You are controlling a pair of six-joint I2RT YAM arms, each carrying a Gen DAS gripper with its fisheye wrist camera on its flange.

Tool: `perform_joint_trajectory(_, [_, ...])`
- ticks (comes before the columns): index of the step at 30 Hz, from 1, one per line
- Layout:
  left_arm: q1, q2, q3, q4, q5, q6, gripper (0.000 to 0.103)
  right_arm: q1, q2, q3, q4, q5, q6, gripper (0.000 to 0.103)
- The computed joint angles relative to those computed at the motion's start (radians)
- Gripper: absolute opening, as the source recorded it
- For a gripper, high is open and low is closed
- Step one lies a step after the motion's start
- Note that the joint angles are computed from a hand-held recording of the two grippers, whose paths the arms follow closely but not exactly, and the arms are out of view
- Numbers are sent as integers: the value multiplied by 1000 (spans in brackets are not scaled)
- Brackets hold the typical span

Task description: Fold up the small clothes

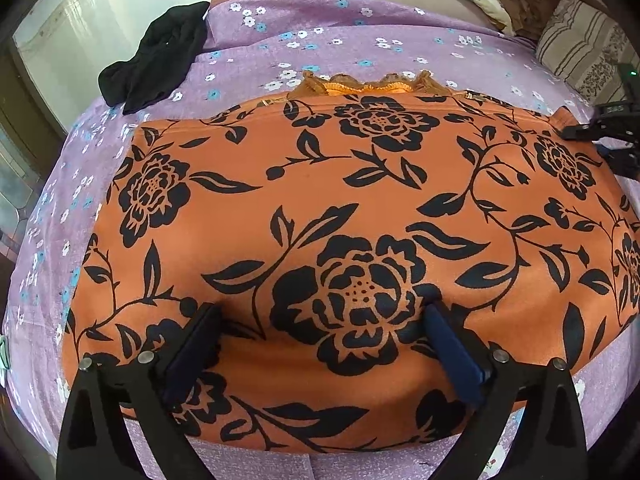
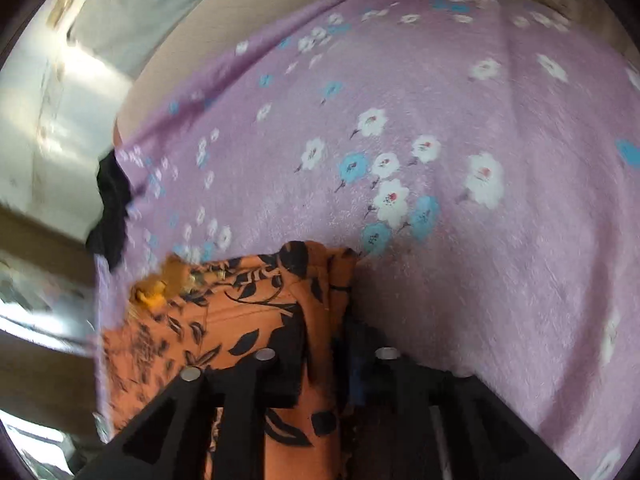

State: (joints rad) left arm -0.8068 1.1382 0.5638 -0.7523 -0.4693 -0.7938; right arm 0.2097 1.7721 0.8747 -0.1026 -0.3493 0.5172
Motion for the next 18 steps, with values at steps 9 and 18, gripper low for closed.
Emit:
perform_joint_trajectory(9, [0, 22, 16, -8, 6, -8, 102, 182, -553, -389, 94, -176, 208, 80])
perform_joint_trajectory(18, [-49, -279, 26, -272, -68, -100, 101, 152, -768, -620, 99, -131, 360, 71])
